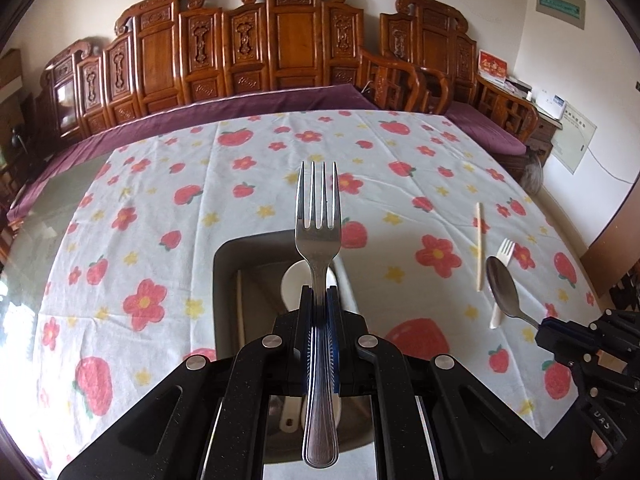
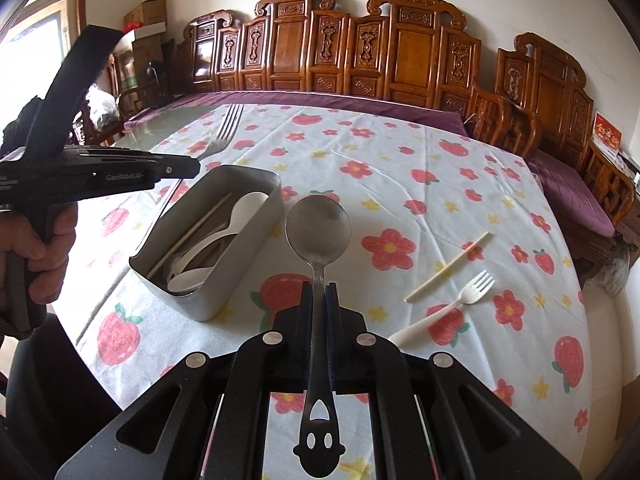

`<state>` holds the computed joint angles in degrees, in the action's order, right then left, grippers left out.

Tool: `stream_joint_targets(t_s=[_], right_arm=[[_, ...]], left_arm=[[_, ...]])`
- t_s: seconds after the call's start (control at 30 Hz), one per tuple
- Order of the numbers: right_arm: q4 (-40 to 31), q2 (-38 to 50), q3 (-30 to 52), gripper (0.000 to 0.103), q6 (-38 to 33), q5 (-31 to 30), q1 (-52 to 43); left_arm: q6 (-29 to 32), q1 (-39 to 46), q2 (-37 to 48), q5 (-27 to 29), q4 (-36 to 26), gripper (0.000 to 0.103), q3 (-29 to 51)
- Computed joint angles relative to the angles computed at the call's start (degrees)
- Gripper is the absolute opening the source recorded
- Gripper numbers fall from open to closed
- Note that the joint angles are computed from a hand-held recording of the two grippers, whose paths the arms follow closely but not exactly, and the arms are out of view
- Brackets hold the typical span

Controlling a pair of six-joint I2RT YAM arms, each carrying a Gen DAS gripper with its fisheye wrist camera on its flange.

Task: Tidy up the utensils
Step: 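Carry the metal fork into the tray and open the left gripper while the right gripper carries the spoon, then lower the metal spoon into the tray and open the right gripper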

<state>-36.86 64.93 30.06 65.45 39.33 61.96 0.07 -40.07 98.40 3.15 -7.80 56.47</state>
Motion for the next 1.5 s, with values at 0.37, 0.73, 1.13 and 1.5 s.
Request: stream_joint_targets(t_s=[0.37,0.73,1.13,1.5], right_arm=[[11.8,6.9,0.0,0.008,-7.6,-4.1,-5.1],[14.9,9.3,0.4,0.008,-9.0,-5.4,-6.6],[17.8,14.2,5.7,0.008,-12.3,-6.3,-7.5],[25.0,25.7,14.8,0.008,-19.1,-12.0,-12.9]], left_arm=[[1.1,3.4,9.3,2.2,2.8,0.006,1.2],[1.8,4.2,13.6,2.1,1.9,0.007,3.6],[4.5,9.8,3.8,4.5,1.9,0.022,-0.8],[7.9,15.8,-0.7,5.6,0.5,0.023,-1.5]])
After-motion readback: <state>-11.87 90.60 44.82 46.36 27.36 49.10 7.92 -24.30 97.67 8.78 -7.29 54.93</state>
